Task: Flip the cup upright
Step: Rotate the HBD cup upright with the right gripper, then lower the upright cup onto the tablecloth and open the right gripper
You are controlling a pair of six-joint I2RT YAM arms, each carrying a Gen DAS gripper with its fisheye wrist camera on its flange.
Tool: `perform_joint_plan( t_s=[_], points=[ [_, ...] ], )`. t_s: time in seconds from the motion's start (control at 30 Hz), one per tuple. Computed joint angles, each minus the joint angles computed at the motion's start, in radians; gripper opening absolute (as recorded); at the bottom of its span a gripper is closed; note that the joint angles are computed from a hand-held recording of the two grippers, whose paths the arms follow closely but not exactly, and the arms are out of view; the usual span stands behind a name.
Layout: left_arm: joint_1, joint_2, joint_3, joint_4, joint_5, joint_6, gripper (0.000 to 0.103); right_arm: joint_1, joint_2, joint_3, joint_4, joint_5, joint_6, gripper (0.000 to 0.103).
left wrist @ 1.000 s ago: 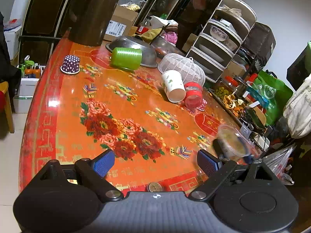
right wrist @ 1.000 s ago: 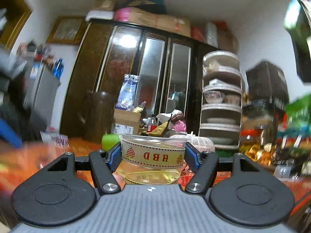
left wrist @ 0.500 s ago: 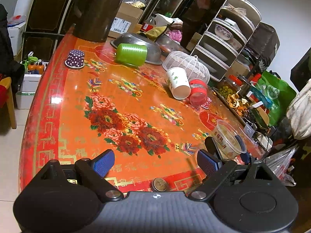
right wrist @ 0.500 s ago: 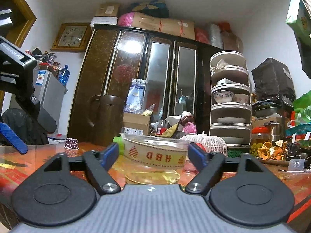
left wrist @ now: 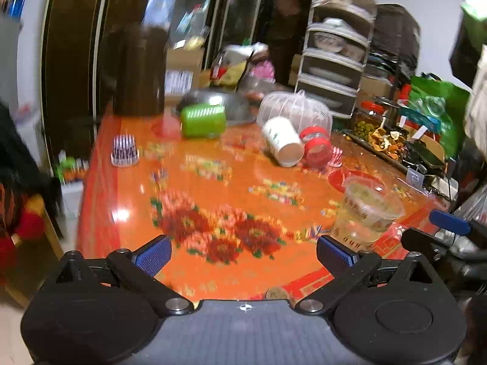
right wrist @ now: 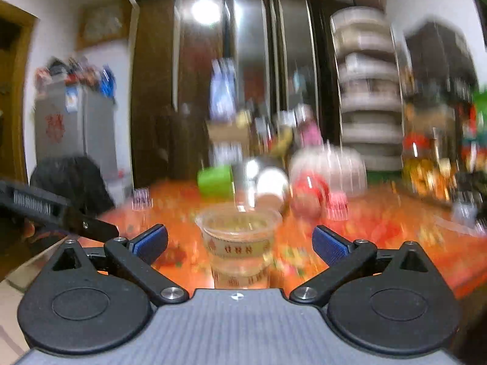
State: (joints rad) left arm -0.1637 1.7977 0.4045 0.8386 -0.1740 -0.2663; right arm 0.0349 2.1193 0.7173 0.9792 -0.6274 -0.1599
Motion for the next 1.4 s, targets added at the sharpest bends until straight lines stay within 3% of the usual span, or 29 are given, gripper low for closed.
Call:
perform_joint_plan(
  t_s=[0.07, 0.13, 0.2, 0.3, 0.4, 1.4],
  points=[
    [-0.021, -0.093, -0.023, -0.05, -0.01, 0.014, 0.102, -0.023, -0.141, 0.038, -0.314, -0.011, -0.041, 0.102],
    [-0.048, -0.202, -0.043, -0.112, -0.032, 0.023, 0.102, -0.06, -0.219, 0.054, -0.463, -0.057, -0.045, 0.102],
    [-0.064, -0.313, -0.044, -0.209, -0.022, 0.031, 0.102, -0.076, -0.282, 0.05, -0.537, -0.054, -0.054, 0.102],
    [-0.072, -0.404, -0.016, -0.325, 0.018, 0.031, 0.102, -0.08, -0.334, 0.005, -0.504, -0.015, -0.041, 0.102],
    [-0.087, -0.432, 0.011, -0.373, 0.007, 0.028, 0.102, -0.079, -0.324, 0.019, -0.506, -0.024, -0.027, 0.102],
    [-0.145, -0.331, 0.065, -0.383, -0.064, 0.016, 0.102, -0.089, -0.289, 0.081, -0.598, -0.053, -0.049, 0.102]
  ],
)
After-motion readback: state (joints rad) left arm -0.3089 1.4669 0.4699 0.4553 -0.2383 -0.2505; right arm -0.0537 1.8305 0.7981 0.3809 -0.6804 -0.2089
